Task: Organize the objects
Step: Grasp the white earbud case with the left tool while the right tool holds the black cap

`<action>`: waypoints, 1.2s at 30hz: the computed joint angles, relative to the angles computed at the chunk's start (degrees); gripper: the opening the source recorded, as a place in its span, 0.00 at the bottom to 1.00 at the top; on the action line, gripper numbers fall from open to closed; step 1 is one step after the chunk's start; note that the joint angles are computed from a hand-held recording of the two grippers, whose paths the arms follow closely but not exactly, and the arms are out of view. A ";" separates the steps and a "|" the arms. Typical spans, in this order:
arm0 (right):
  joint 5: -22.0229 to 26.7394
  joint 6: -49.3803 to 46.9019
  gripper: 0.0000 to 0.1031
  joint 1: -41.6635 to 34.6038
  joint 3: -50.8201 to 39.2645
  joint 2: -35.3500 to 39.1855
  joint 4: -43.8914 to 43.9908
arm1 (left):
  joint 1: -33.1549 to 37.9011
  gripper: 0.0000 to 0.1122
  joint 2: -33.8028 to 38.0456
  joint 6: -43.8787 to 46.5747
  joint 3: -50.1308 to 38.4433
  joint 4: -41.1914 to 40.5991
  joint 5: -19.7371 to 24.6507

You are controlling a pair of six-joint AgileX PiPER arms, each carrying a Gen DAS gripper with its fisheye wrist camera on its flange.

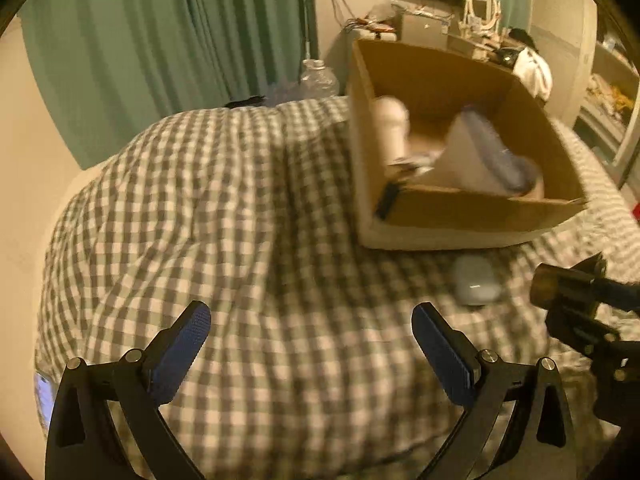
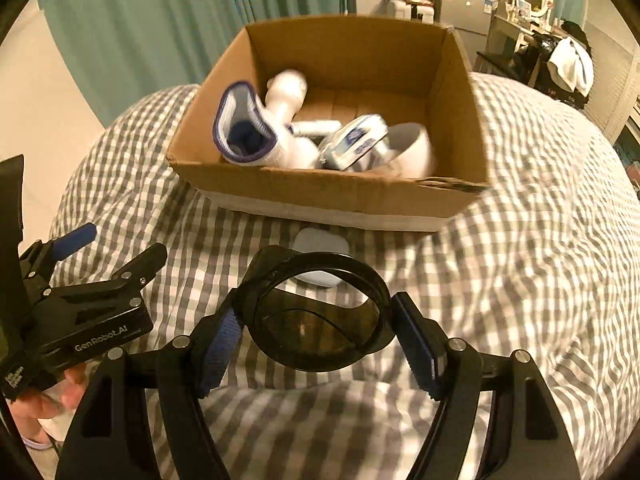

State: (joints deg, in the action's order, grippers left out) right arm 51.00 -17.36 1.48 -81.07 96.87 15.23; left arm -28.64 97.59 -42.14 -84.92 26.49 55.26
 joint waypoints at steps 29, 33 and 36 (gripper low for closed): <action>-3.31 -3.82 0.71 -13.52 -3.02 5.52 5.82 | -7.96 0.75 34.15 16.86 -40.24 -6.23 12.72; -3.18 -3.52 0.71 -13.80 -3.63 6.41 6.31 | -7.55 0.50 37.40 20.53 -45.32 -8.02 13.30; -3.13 -2.81 0.71 -13.50 -3.65 6.69 5.76 | -7.34 0.48 37.24 21.80 -44.71 -8.94 11.67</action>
State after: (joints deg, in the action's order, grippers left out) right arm 47.87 -20.17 -12.02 -84.72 103.56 20.98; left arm -35.98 134.82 -20.35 -129.64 17.54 66.94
